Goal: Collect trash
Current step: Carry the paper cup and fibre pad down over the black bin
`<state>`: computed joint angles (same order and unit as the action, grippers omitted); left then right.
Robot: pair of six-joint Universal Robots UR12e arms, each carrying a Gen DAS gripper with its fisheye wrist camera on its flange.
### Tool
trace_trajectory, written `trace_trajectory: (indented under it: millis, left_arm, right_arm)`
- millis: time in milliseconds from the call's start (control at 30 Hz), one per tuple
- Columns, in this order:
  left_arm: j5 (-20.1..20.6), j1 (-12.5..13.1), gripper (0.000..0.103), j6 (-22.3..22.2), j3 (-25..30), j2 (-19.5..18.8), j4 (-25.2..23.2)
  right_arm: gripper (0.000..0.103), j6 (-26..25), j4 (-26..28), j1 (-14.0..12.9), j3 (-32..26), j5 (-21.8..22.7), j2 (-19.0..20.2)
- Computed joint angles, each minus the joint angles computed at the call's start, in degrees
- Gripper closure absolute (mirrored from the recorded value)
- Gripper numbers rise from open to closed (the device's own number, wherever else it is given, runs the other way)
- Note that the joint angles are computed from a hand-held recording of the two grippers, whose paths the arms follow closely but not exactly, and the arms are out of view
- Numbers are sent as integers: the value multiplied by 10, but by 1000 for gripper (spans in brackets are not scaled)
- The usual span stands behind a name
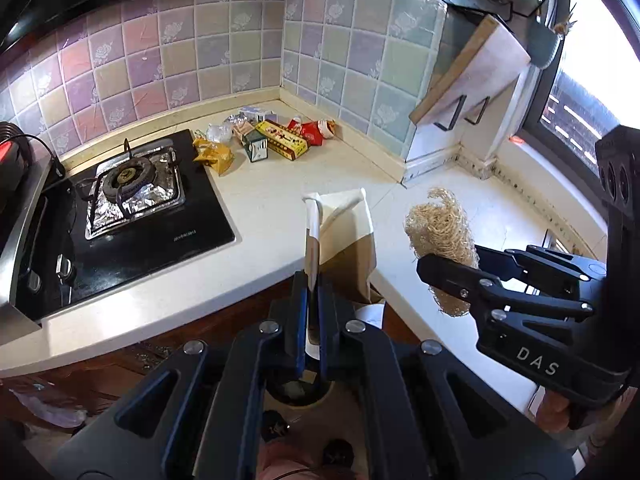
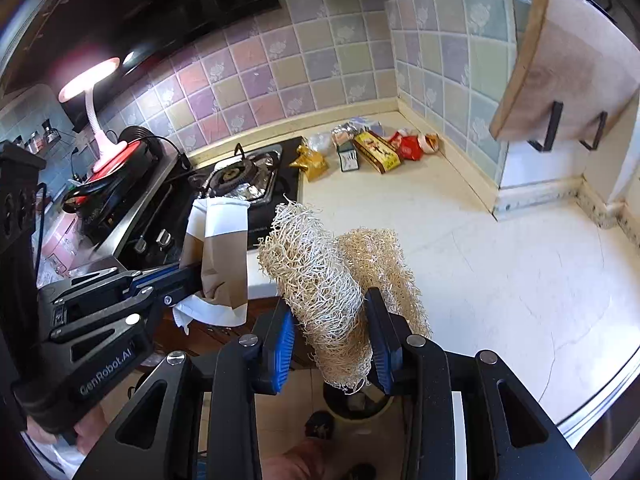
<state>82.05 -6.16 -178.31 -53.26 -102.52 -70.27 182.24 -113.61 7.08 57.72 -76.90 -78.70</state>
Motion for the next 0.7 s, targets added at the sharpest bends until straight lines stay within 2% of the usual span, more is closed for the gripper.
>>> trace_trajectory:
  millis: [133,267,467,700]
  left_arm:
    - [13,-5,101,4,-30,13,-6]
    - [14,-2,101,4,-52,18,-26]
    - [6,8,101,9,-82,15,-47]
    - [-13,17,101,38,-133,4,-49]
  right_arm:
    - [69,33,-13,1,40,-4,-14]
    - [68,57,2,4,75,-5,-21]
    - [68,82,28,7,119,-8,-17]
    - [67,102,42,22,167,-32,0]
